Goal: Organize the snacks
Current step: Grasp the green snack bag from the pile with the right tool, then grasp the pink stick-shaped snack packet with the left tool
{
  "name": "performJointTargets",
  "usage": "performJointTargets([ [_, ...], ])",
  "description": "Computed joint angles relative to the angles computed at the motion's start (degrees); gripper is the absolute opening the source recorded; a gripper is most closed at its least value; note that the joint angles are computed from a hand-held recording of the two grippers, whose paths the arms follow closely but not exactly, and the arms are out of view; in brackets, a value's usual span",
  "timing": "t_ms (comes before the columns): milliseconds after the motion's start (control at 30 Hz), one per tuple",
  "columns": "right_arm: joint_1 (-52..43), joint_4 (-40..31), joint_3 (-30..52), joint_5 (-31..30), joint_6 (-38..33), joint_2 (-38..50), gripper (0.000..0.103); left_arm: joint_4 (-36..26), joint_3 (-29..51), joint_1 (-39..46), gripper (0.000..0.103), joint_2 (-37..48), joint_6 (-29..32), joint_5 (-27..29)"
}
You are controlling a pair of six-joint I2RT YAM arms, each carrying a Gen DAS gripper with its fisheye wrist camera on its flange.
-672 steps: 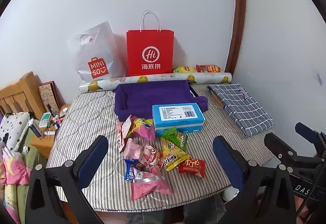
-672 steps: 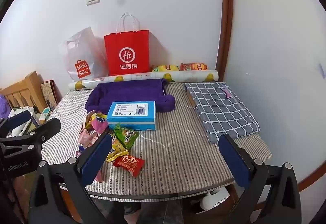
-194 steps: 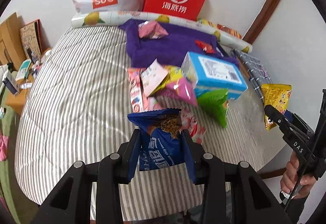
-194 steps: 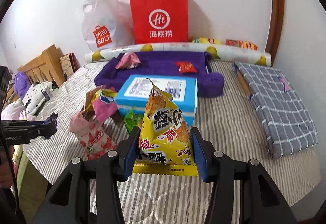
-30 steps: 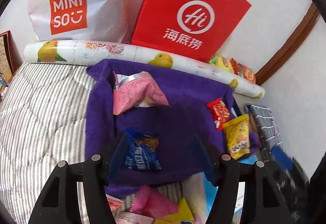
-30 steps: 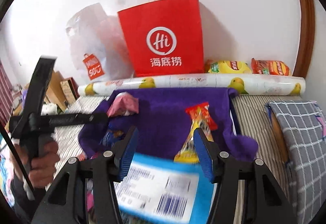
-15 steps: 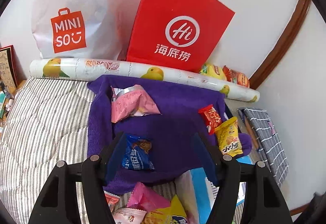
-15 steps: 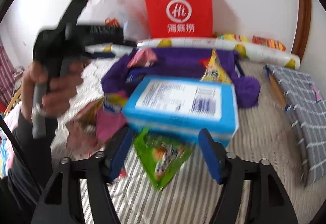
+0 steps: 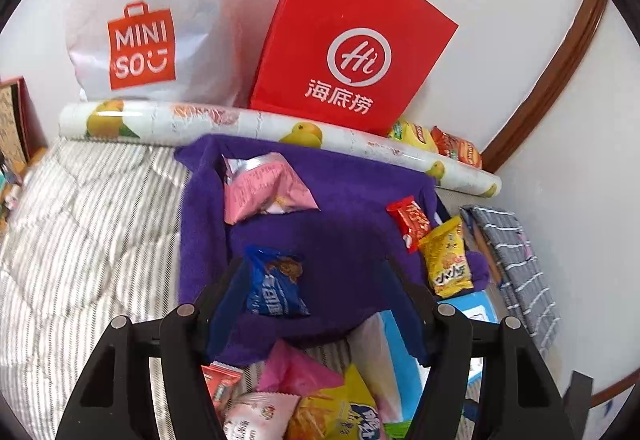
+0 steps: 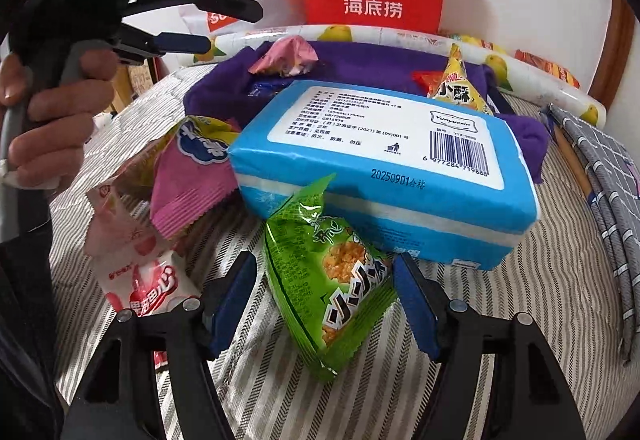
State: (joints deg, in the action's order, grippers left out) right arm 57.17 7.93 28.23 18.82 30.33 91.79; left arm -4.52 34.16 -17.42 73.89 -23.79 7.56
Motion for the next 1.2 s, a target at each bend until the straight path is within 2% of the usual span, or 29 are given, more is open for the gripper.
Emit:
performJointTargets([
  [67, -0.4, 0.8, -0.6, -0.7, -0.1, -0.3, 0.064, 0.1, -0.3, -0.2, 0.066, -0.3, -0.1, -0.3],
  [233, -0.6, 5.2, -5.3, -0.3, 0.7, -4.7, 0.062, -0.1, -1.3, -0.4, 0.066, -1.2, 0.6, -0.2],
  [400, -0.5, 3.4, -8.6, 1.9, 1.3, -10.7, 0.062, -1.4, -4.3, -0.7, 0.066, -2.7, 1.1, 0.2],
  [567, 0.0, -1.0, -12.5, 4.5, 2.2, -20.4, 0.062, -3.9, -10.6, 0.7, 0.066, -9.9, 1.6, 2.9],
  [833, 3.4, -9.8, -16.2, 9.4, 5.7, -32.0, 0.062, -16.0, -17.4, 2.1, 0.066, -26.3, 3.6, 3.2],
  [1067, 8.3, -15.9, -17.5, 13.4, 10.6, -37.4, 0.062, -21.3, -19.9, 4.3, 0.066, -32.2, 4.2, 1.2],
  [1200, 11.6, -18.6, -18.4, 15.2, 14.2, -39.6, 0.062, -22.2, -20.9, 9.9, 0.066, -34.4, 7.3, 5.7],
])
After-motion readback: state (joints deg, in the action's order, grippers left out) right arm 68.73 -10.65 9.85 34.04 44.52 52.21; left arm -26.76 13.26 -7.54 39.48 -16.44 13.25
